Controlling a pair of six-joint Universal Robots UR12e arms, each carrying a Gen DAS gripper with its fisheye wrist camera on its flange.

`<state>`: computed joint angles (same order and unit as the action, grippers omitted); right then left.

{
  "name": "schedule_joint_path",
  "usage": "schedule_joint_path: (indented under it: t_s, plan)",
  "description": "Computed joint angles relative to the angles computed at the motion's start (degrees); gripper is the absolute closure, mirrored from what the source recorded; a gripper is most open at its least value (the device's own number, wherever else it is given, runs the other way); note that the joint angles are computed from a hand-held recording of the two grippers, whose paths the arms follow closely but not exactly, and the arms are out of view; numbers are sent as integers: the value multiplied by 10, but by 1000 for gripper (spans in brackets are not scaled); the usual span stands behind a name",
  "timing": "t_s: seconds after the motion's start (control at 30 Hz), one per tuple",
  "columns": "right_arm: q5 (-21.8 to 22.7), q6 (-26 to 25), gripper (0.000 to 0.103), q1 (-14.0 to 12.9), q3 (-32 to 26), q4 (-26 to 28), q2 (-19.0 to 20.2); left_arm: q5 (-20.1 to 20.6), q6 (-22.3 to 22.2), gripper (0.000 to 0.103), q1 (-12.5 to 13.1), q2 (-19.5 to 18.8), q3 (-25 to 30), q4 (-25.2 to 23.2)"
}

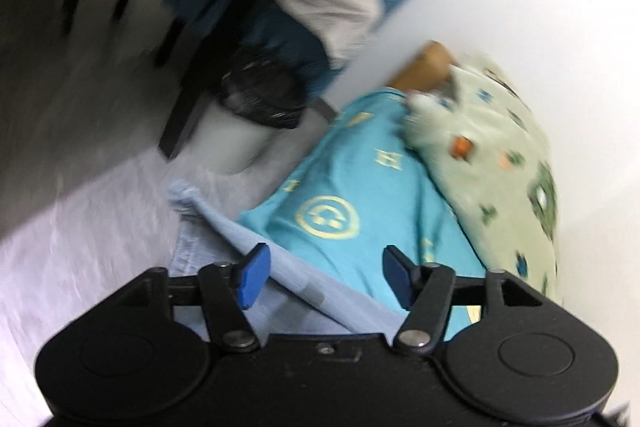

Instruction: Fold clothes

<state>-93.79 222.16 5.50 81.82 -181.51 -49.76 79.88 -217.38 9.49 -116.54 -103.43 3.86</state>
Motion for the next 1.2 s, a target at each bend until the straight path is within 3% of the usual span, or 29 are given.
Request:
schedule_joint_path:
  t_s: [0.13,0.27,0.47,0.7,0.83,0.9,0.97,1.07,1.2]
  plan:
    - [20,36,37,-4,50,-3,-29,11,57,39,-36,32,-9,-30]
    - [34,68,35,-8,88,0,-48,29,82,38,-75,53,-14,-51]
    - [67,124,34,-22,121,-39,-46,95,117,32,-125,59,-5,-66]
    - [98,169,28,-28,102,-35,-10,90,118,32,-144,23,21,-86]
    - [103,167,30,-29,86,-77,15,91,122,32,-146,5,33,-105]
    - [91,158,39,-26,78,-92,22,93,132,32,-147,-1,37,-114]
    - [78,151,69,-23,74,-95,23,100,145,32,-149,-6,40,-122]
    - [63,134,81,-19,73,-113,14,106,155,32,-151,-8,40,-124]
    - [37,112,85,-9,75,-144,-4,87,159,32,-149,-2,31,-116]
